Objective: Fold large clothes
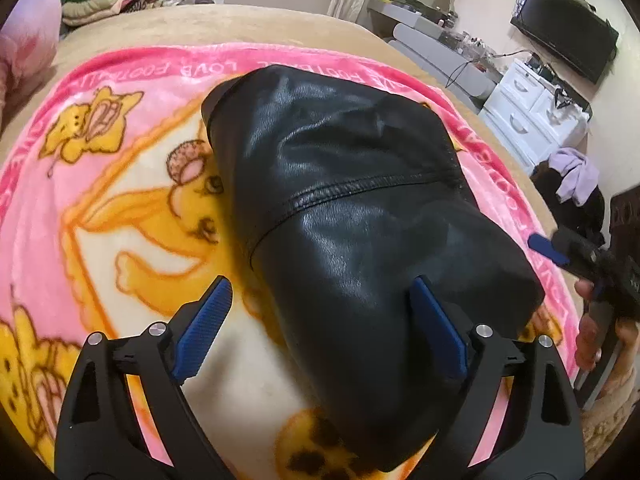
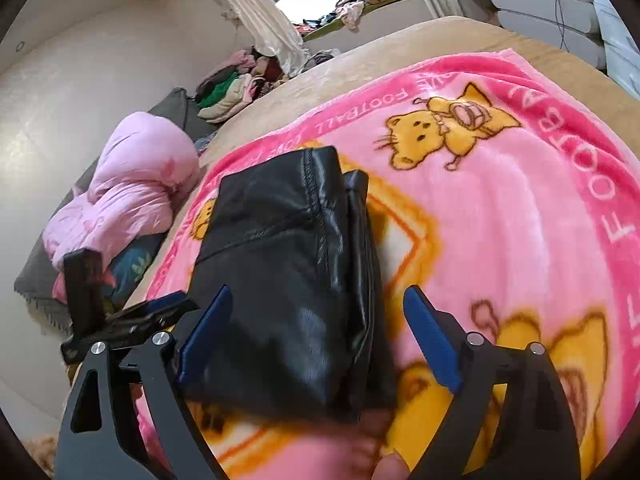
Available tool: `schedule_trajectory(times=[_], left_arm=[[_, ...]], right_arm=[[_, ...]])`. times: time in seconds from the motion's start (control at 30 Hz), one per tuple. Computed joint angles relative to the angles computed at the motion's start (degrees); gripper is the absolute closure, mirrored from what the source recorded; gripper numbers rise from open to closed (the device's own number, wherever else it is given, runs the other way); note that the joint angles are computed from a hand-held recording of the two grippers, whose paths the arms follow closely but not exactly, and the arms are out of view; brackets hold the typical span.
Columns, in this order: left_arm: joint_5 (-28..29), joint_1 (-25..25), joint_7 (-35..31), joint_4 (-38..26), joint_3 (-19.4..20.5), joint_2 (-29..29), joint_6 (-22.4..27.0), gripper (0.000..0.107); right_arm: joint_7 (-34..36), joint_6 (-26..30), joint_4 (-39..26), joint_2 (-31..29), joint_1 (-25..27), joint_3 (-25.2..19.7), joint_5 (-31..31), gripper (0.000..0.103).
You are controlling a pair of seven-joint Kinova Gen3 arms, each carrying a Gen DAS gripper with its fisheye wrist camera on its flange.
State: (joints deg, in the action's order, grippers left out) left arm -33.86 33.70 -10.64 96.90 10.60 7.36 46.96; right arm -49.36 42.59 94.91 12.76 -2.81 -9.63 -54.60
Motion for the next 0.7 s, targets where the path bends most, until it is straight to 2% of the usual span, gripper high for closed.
schedule_trajectory(times=[0.17, 0.23, 0.4, 0.47, 0.57, 0.7], left_arm=[[1.1, -0.5, 1.0, 1.2, 0.2, -1.0, -1.7, 0.024], [1.5, -0.7, 1.5, 1.9, 0.4, -1.6, -2.3, 0.020], [1.5, -1.1, 2.7, 3.1, 1.2, -3.0, -2.7, 0.019], [2.2, -1.7, 2.9, 3.9, 1.5, -3.8, -3.5, 0.016], [3.6, -2.8, 3.7, 5.9, 2.0, -5.4, -5.9, 0.014], [8.8, -5.2, 2.5, 9.1, 2.5, -7.0, -10.6, 0.014]], right_arm=[[2.0, 3.9, 1.4, -0.4, 1.4, 0.4, -1.5, 0.013], [2.9, 4.7, 2.1, -0.6, 1.6, 0.7, -2.1, 0.009], [7.3, 6.8, 5.2, -1.2, 2.9, 1.3, -7.2, 0.006], [7.9, 6.9, 6.3, -1.6, 2.7, 1.8, -8.1, 0.005], [8.8, 7.3, 7.2, -1.9, 2.6, 2.4, -9.0, 0.005], [7.0, 7.6, 6.6, -1.4, 1.8, 3.0, -7.6, 0.005]])
